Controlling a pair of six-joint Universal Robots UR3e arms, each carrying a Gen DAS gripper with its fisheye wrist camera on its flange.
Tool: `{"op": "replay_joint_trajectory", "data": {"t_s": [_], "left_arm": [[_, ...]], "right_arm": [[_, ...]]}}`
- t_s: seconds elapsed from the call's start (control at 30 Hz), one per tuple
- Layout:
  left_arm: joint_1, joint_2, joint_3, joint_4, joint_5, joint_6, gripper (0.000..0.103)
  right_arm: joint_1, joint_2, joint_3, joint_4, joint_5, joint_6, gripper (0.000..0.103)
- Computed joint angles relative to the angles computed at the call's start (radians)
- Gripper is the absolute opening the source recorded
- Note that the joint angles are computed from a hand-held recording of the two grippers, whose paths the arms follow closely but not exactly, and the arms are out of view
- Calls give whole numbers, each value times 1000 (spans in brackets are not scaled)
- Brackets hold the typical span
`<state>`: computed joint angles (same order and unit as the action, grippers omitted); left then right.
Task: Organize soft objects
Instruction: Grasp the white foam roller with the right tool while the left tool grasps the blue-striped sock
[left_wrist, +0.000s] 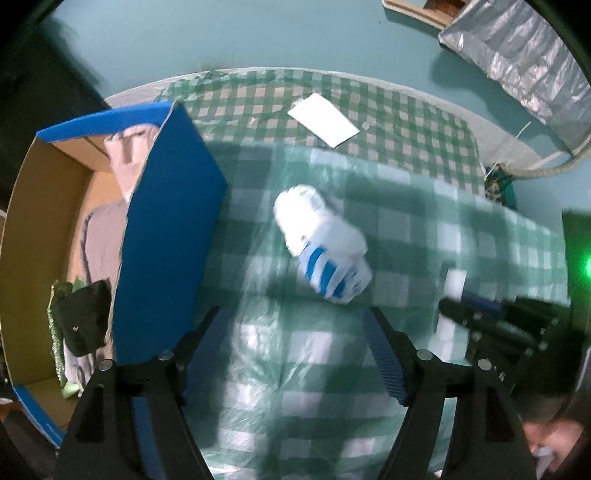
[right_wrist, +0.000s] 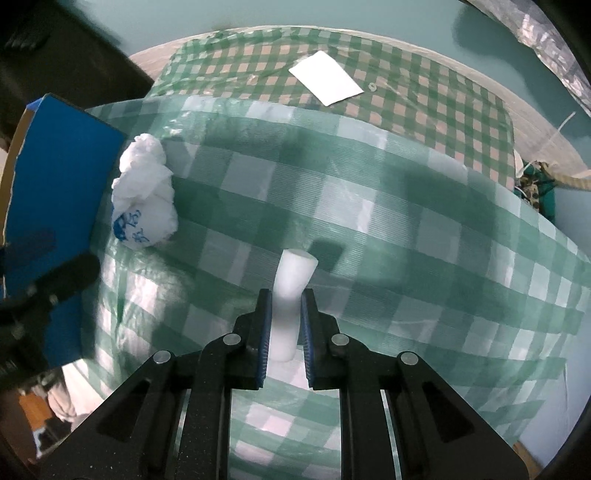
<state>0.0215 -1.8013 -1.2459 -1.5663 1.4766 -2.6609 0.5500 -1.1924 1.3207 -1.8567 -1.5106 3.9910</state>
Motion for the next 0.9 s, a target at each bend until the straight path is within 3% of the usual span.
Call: {"op": "replay_joint_trajectory", "data": {"t_s": [0.4, 0.8, 0.87, 0.9], "left_arm": [[-60, -167, 162, -6, 7, -185, 78], [-120, -283, 220, -3, 70, -251, 81], [-124, -284, 201, 19, 85, -248, 77], [-130, -292, 194, 27, 105, -243, 70]], "right_arm": [[-1, -93, 116, -25, -16, 31, 13], [15, -98, 117, -15, -22, 40, 13], [20, -99, 113, -11, -27, 38, 13], [21, -98, 110, -9, -28, 38, 13]]}}
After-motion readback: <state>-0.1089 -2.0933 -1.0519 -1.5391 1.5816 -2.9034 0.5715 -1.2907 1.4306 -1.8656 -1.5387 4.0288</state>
